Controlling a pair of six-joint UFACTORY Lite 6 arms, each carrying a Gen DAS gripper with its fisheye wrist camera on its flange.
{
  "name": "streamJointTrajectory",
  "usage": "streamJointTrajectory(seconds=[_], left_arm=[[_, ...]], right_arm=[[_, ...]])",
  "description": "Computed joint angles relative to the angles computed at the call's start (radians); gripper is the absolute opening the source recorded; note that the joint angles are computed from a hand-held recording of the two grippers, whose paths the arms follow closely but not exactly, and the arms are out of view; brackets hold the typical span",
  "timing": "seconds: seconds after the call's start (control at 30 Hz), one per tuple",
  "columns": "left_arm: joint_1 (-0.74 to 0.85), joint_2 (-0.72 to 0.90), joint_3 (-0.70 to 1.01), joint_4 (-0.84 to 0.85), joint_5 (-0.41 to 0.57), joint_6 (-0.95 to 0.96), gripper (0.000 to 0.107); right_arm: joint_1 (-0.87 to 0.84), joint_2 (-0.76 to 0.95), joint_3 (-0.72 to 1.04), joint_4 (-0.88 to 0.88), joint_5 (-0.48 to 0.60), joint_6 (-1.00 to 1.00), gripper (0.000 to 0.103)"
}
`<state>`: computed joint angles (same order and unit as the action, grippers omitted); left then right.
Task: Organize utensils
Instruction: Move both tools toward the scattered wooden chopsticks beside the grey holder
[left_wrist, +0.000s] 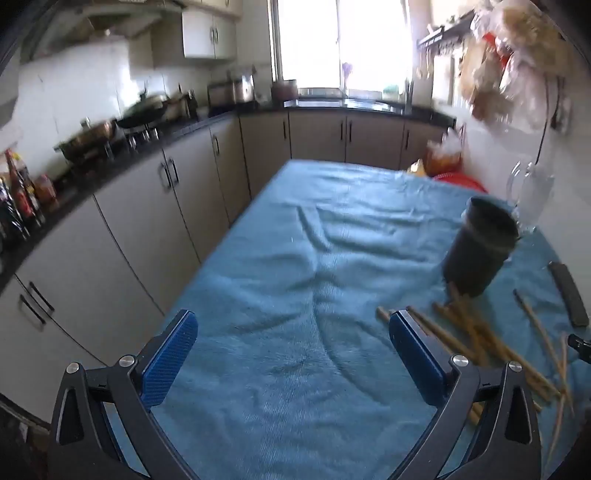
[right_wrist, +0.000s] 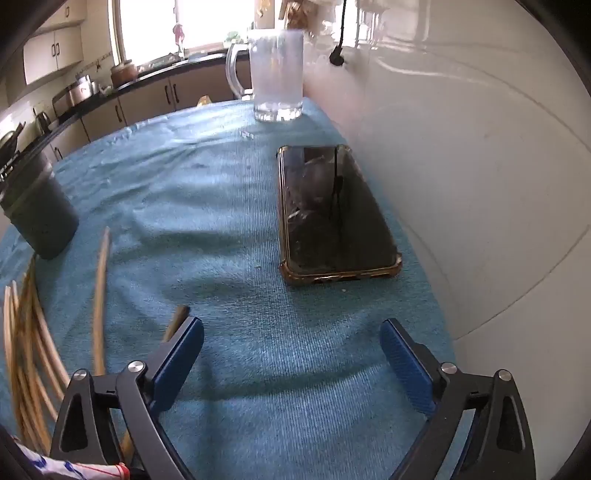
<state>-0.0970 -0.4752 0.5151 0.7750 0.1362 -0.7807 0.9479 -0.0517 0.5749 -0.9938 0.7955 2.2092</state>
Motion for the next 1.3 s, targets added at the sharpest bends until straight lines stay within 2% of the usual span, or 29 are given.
streamJointTrajectory(seconds=[0.07,0.2,0.27,0.33,0.43,0.6,0.73,0.83,0.93,1.0,1.07,1.2,1.3], left_arm=[[-0.03,-0.123,-0.037,-0.12,0.054,0.105,0.103],[-0.072,-0.224,-0.042,-0.221,0.131,0.161,0.103],[-0.073,-0.274,-0.04,-0.361,0.167,0.28,0.103],[-0.07,-0.325,-0.046,-0.407,0.198,0.315,0.103],[-0.127,-0.398,-0.058,-0.308,0.263,0.208,0.103],[-0.181,-0.507,-0.055,-0.28,0.348,0.157,0.103],[-0.315,-0.577,-0.061,-0.068,0.453,-0.088,0.103],[-0.472,-0.587,-0.057,0.104,0.588,-0.276,0.103],[-0.568,-0.606,-0.058,0.171,0.679,-0.343,0.103],[-0.685,-0.614,-0.061,0.245,0.786,-0.42,0.103],[-0.771,-0.635,-0.067,0.279,0.858,-0.451,0.103],[-0.856,-0.663,-0.067,0.27,0.921,-0.441,0.103],[-0.968,-0.675,-0.068,0.286,1.006,-0.483,0.103]], right_arm=[[0.062,-0.03,0.014,0.017,0.073,0.008,0.098],[0.217,-0.043,0.092,0.052,0.253,0.018,0.098],[0.273,-0.024,0.149,0.043,0.315,0.028,0.098],[0.338,0.002,0.21,0.032,0.386,0.047,0.098],[0.421,0.069,0.312,0.013,0.486,0.083,0.098],[0.501,0.197,0.47,-0.024,0.579,0.147,0.098],[0.551,0.235,0.523,-0.051,0.619,0.223,0.098],[0.582,0.277,0.584,-0.058,0.671,0.224,0.098],[0.606,0.322,0.646,-0.059,0.721,0.202,0.098],[0.625,0.347,0.682,-0.058,0.755,0.186,0.098],[0.64,0.373,0.722,-0.055,0.783,0.161,0.098],[0.66,0.427,0.789,-0.052,0.819,0.128,0.098],[0.675,0.454,0.825,-0.049,0.841,0.108,0.098]])
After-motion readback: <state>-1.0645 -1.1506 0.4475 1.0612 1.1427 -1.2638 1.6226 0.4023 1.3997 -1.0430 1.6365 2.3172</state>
